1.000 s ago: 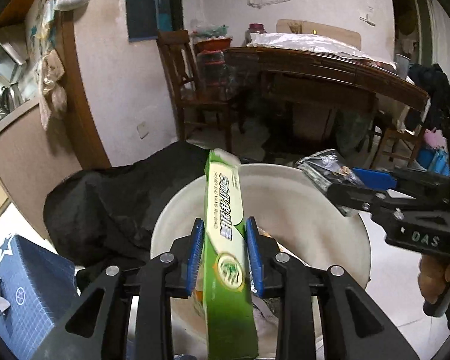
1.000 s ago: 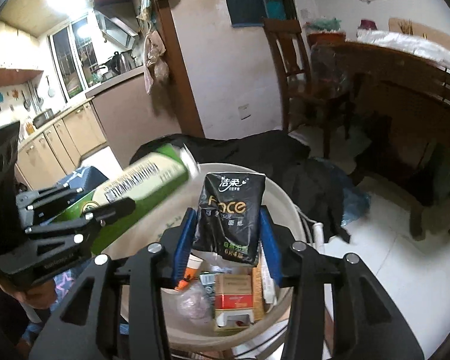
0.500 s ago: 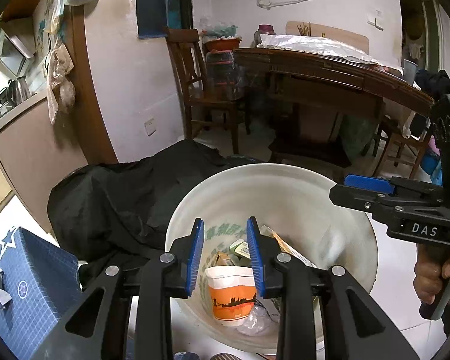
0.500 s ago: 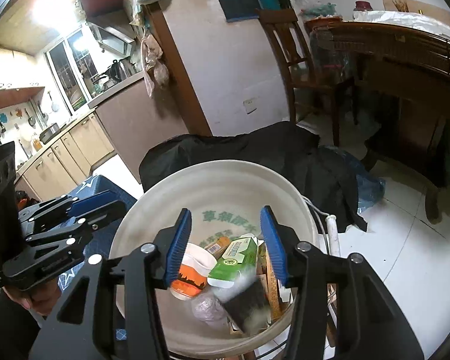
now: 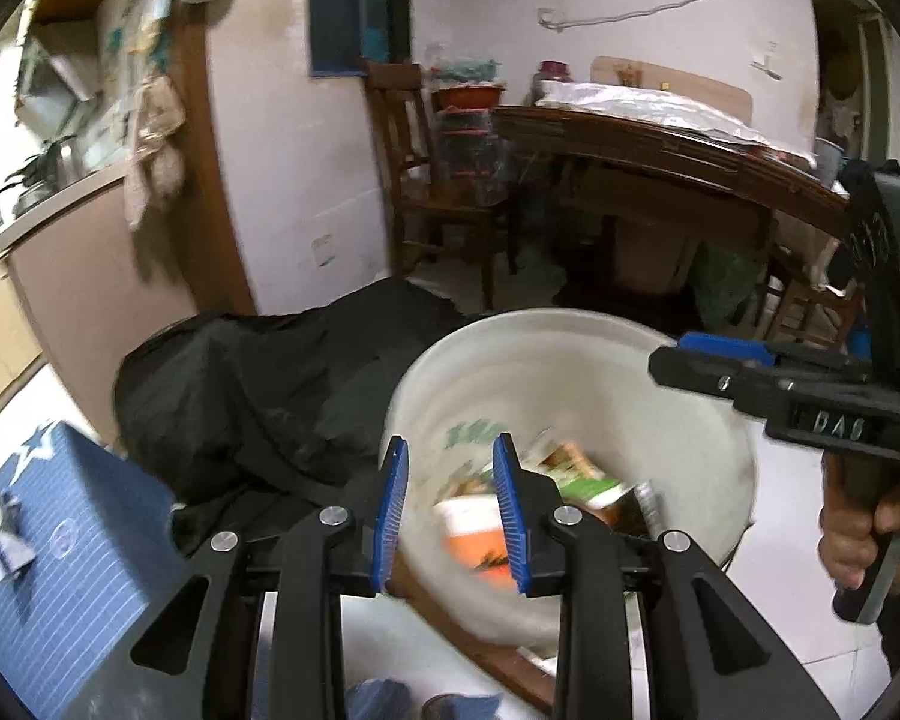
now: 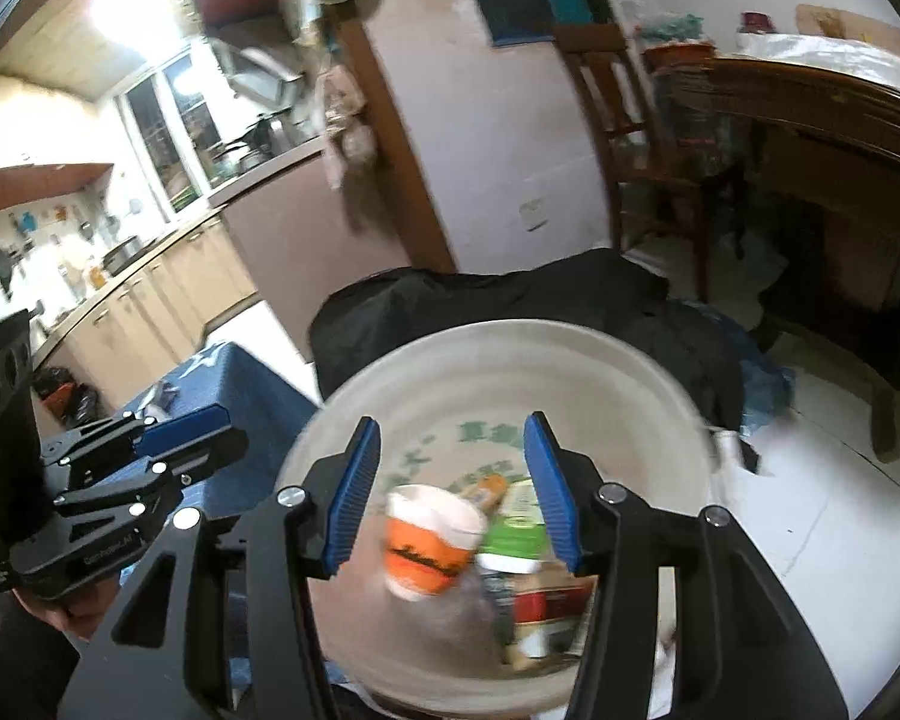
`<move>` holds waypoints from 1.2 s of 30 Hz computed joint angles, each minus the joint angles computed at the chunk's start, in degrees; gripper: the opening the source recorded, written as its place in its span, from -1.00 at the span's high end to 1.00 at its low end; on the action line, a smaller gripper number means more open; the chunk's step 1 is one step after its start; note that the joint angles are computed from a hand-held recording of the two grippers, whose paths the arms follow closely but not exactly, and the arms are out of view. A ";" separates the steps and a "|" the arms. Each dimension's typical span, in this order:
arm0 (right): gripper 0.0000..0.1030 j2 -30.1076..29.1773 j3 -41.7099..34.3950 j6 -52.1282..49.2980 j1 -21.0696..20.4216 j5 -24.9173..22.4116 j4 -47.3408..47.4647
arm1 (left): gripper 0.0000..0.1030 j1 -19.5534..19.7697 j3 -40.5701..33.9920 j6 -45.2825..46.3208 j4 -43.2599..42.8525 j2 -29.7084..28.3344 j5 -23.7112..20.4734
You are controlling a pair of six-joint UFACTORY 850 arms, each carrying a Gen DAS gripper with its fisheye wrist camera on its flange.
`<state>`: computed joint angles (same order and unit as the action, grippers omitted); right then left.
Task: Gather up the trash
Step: 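Move both open tools back over the table trash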
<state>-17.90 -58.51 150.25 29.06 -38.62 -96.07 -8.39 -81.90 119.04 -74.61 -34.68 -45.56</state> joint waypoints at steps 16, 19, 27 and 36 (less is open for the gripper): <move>0.07 -17.97 -24.80 -11.68 1.29 11.48 -1.49 | 0.40 13.17 -12.97 -11.91 3.05 -8.45 0.67; 0.07 -21.32 -29.85 -15.81 1.29 13.48 1.20 | 0.40 14.67 -15.61 -13.55 3.34 -10.03 1.06; 0.07 -28.42 -40.76 -27.26 0.94 17.94 9.98 | 0.40 17.26 -22.98 -20.21 5.77 -14.81 3.24; 0.08 -40.76 -61.53 -60.91 0.44 19.96 38.73 | 0.32 20.34 -39.00 -37.29 13.79 -24.56 7.27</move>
